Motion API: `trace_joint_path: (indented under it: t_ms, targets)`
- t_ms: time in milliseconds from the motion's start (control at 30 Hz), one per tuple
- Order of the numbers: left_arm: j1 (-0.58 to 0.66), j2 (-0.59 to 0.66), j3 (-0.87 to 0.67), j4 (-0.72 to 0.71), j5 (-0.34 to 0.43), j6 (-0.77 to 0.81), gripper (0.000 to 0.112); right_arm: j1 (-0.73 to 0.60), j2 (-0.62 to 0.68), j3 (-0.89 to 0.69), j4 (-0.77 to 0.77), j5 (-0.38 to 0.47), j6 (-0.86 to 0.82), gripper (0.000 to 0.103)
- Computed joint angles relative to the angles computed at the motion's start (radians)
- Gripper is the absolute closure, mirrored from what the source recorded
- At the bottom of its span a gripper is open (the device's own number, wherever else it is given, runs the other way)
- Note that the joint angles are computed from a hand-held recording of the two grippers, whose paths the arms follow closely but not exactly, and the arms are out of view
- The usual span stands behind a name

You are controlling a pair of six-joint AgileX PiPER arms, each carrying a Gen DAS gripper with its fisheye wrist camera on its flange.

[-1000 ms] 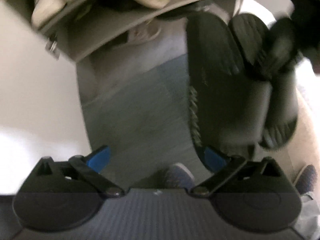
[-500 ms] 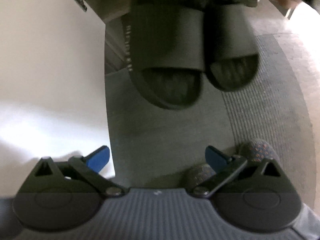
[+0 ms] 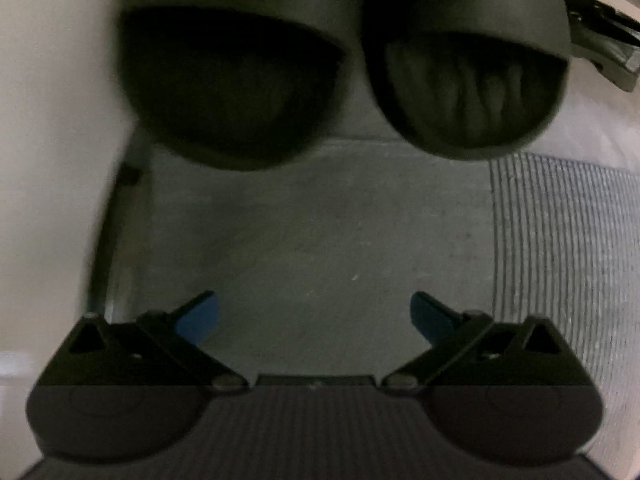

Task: Organize scattered shoes
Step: 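Lift the black slides and carry them into the cabinet with the right gripper, then insert the black slides onto the bottom shelf below the fuzzy slippers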

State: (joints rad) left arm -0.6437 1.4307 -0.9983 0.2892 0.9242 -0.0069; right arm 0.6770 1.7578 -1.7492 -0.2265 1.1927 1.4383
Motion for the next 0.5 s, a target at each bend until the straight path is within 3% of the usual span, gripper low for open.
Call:
trace_joint_path:
  t_ms: [133,267,500]
  targets:
    - [-0.055,0.026,0.040,0.060,-0.114,-0.023,0.010,0.003,-0.021,0.035,-0.006,-0.044,-0.015,0.084]
    - [-0.100,0.033,0.035,0.116,-0.161,-0.093,0.010,0.002,-0.044,0.074,-0.009,-0.062,-0.038,0.084]
    - [-0.111,0.044,-0.010,0.123,-0.146,-0.144,0.010,0.004,-0.101,0.126,-0.013,-0.053,-0.049,0.084]
